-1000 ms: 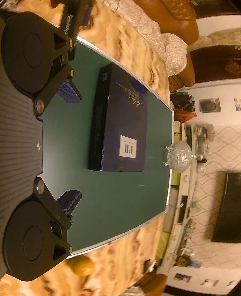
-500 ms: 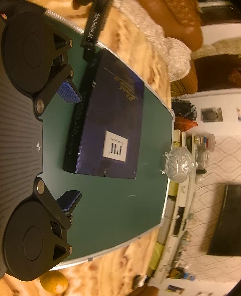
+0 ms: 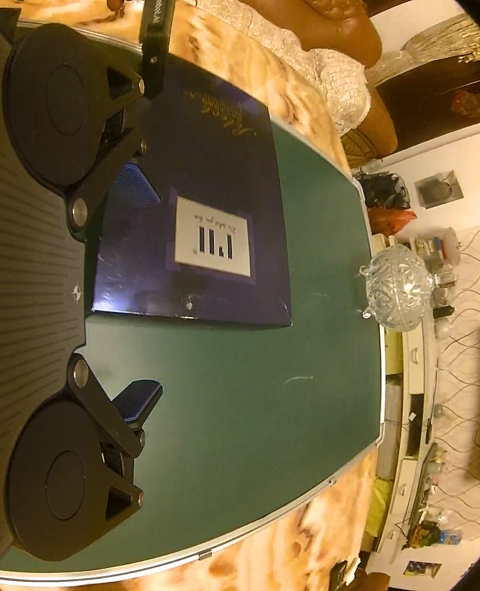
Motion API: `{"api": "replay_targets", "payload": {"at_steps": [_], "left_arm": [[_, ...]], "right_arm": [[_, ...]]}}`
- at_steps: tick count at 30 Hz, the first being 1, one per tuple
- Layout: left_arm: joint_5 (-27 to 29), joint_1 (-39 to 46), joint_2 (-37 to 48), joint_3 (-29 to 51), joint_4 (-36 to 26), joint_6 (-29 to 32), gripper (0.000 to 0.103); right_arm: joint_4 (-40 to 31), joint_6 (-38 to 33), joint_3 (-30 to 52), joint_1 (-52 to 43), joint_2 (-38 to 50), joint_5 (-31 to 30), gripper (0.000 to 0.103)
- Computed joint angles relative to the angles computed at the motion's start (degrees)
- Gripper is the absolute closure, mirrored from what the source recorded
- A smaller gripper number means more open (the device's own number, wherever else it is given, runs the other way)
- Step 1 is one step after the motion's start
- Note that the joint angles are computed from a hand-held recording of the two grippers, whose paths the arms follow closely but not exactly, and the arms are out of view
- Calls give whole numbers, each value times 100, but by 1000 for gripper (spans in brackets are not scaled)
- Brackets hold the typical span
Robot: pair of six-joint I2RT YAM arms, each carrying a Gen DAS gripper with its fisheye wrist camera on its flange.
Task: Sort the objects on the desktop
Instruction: 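Move both grippers over the tray toward the dark blue printed box, then close both grippers on opposite edges of the dark blue box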
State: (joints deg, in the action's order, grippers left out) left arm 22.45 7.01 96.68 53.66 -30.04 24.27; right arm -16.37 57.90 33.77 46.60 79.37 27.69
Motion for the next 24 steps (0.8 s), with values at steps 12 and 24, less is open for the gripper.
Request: {"api": "replay_targets", "payload": {"at_steps": [12, 24], "left_arm": [[559, 148, 982, 985, -387, 476, 1], [1084, 282, 1715, 1670, -774, 740, 2]], "right_arm": [[1242, -457, -404, -635, 275, -670, 0], [2310, -759, -748, -1113, 421, -1376, 6]]}}
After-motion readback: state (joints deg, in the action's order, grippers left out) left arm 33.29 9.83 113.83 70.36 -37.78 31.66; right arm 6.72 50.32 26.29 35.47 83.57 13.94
